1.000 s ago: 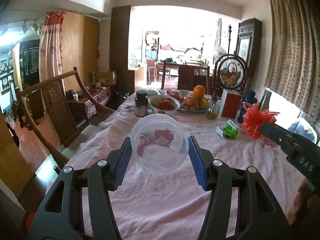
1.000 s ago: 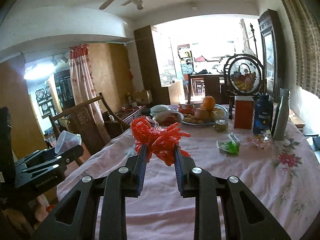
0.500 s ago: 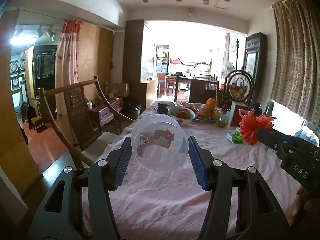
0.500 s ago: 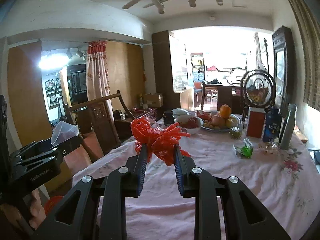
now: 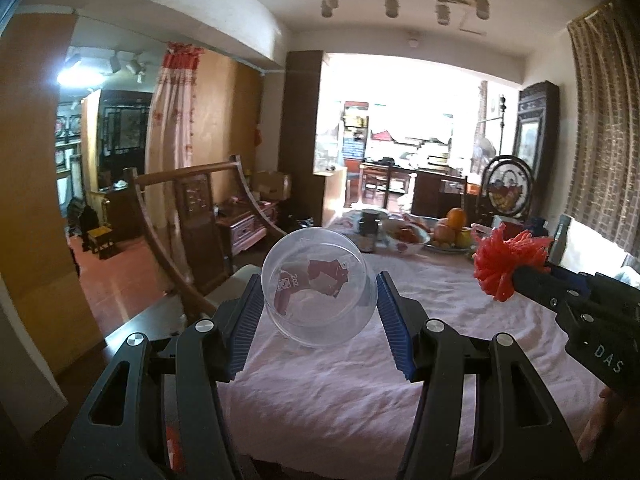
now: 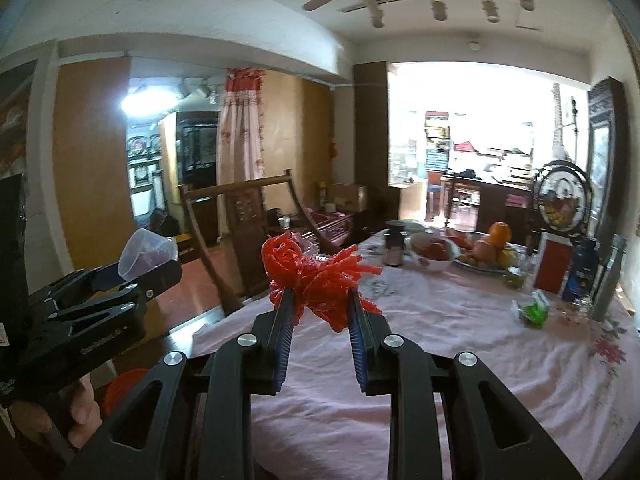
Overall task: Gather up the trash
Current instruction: 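Carry the cup and orange strands over the red wastebasket with both grippers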
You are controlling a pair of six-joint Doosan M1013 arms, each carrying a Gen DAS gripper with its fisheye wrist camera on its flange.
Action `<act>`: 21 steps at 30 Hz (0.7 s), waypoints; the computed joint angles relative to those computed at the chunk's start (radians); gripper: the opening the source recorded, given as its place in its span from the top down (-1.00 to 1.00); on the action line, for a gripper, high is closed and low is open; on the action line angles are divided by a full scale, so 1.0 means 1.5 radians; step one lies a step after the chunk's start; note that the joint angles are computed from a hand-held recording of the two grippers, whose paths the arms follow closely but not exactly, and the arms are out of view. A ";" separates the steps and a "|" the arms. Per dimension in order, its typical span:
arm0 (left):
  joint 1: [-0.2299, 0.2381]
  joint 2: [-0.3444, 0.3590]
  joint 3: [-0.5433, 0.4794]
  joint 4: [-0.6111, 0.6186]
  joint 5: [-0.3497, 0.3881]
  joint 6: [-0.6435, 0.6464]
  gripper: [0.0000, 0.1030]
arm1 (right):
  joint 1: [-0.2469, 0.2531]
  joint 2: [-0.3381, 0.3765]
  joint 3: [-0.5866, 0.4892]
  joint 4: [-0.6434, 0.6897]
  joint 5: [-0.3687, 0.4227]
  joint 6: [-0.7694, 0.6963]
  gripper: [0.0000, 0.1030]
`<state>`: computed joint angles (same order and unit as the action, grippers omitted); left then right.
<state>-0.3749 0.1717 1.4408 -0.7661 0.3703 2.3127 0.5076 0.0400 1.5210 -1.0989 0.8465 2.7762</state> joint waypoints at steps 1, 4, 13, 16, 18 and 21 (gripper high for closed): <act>0.003 -0.001 0.004 0.010 -0.006 -0.011 -0.09 | 0.001 0.005 -0.005 0.009 -0.007 -0.012 0.50; 0.013 -0.004 0.013 0.045 -0.021 -0.051 -0.09 | 0.002 0.020 -0.023 0.044 -0.029 -0.056 0.50; 0.054 0.010 0.014 0.221 -0.030 -0.254 -0.09 | 0.007 0.087 -0.099 0.202 -0.080 -0.225 0.50; 0.068 0.019 0.008 0.295 -0.019 -0.339 -0.09 | 0.007 0.119 -0.134 0.294 -0.091 -0.321 0.49; 0.077 0.026 0.007 0.357 -0.011 -0.406 -0.09 | 0.009 0.139 -0.154 0.341 -0.091 -0.373 0.49; 0.091 0.040 0.005 0.455 0.010 -0.506 -0.09 | 0.008 0.173 -0.191 0.426 -0.083 -0.457 0.49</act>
<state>-0.2385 0.2318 1.4487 -0.0841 0.3849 1.5544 0.5197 0.2995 1.2347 -0.4599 0.7227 2.0906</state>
